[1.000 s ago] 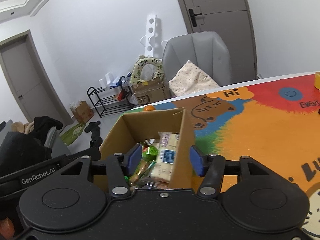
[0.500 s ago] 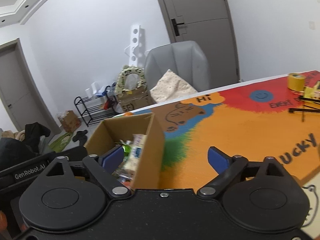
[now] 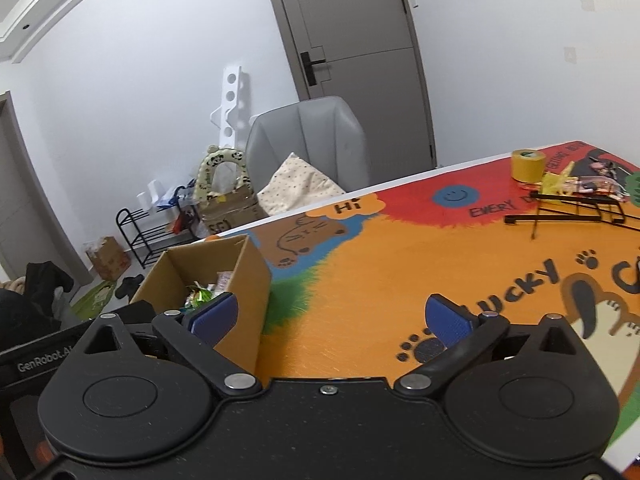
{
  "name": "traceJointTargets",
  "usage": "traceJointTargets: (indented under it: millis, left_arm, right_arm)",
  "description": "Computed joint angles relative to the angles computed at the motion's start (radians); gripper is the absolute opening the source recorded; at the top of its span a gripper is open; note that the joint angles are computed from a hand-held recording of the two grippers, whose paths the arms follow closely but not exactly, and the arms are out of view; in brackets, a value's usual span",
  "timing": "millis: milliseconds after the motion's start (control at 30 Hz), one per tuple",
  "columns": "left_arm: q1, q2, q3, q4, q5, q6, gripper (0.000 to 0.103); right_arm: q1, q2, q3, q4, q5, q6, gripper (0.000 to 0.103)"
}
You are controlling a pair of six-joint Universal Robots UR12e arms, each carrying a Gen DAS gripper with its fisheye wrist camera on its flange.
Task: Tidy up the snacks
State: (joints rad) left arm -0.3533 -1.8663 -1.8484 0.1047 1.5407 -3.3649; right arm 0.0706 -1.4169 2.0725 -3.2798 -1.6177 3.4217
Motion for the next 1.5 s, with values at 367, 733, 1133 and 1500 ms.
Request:
traceJointTargets:
  millis: [367, 733, 1133, 1500]
  left_arm:
    - [-0.006, 0.043, -0.047, 0.027, -0.045, 0.119, 0.096]
    - [0.011, 0.077, -0.097, 0.044, -0.040, 0.166, 0.096]
    - [0.040, 0.104, -0.127, 0.027, -0.037, 0.172, 0.096]
    - [0.059, 0.125, -0.133, -0.014, -0.045, 0.179, 0.096]
  right_arm:
    - [-0.023, -0.066, 0.079, -0.023, -0.027, 0.009, 0.103]
    - [-0.029, -0.121, 0.147, -0.056, -0.042, -0.048, 0.103]
    - [-0.007, -0.123, 0.156, -0.087, -0.099, -0.139, 0.103]
    - [-0.036, -0.148, 0.169, -0.066, -0.010, -0.103, 0.103]
